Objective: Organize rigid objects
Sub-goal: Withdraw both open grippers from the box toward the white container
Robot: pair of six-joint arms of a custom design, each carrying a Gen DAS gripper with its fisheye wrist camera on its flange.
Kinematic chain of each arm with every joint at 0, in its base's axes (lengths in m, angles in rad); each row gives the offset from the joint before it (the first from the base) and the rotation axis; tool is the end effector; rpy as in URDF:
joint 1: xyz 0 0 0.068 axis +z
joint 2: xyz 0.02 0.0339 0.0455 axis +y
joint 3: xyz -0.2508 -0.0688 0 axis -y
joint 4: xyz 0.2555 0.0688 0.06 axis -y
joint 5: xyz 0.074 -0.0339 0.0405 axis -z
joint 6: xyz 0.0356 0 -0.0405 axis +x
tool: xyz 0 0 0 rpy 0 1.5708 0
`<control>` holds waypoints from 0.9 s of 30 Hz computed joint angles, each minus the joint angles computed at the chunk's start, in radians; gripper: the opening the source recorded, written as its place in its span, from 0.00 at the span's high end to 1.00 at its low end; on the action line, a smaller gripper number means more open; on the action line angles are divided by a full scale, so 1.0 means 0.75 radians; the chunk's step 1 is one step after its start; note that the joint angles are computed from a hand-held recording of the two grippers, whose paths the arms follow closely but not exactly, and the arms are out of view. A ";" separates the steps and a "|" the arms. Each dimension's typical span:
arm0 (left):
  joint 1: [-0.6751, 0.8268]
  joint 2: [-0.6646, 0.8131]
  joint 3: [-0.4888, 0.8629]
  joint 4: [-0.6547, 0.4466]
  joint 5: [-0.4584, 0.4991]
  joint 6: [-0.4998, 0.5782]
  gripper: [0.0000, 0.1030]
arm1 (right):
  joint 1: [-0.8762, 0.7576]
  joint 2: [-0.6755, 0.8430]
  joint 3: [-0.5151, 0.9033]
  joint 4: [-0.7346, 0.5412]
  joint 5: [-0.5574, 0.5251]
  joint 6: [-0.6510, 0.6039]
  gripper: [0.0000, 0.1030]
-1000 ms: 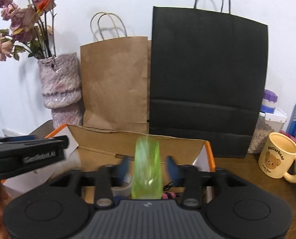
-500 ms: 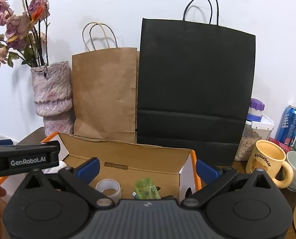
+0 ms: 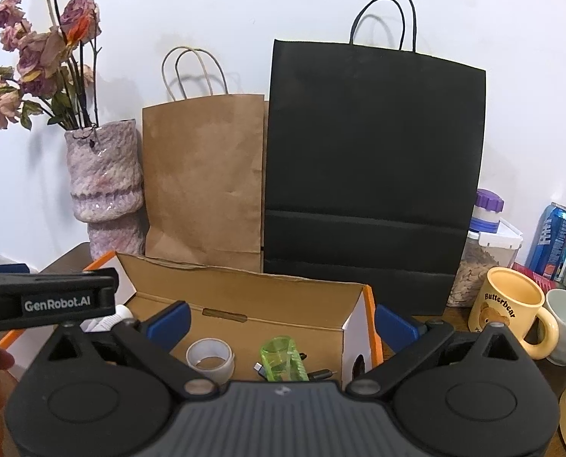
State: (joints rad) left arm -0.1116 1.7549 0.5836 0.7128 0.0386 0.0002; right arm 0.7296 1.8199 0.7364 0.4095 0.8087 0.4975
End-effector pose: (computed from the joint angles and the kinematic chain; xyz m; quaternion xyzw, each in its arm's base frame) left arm 0.3167 -0.0369 0.0995 0.0576 0.8472 -0.0457 0.5261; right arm 0.2643 0.2018 0.0974 0.0735 0.8427 -0.0604 0.5300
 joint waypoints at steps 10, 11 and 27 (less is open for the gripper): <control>0.017 -0.139 -0.125 0.018 0.062 0.039 0.00 | 0.081 -0.076 -0.080 -0.016 0.090 0.006 0.00; 0.019 -0.154 -0.141 0.022 0.067 0.041 0.00 | 0.092 -0.086 -0.092 -0.015 0.100 0.009 0.00; 0.051 -0.413 -0.382 0.021 0.118 0.052 0.00 | 0.309 -0.266 -0.256 -0.163 0.250 0.165 0.00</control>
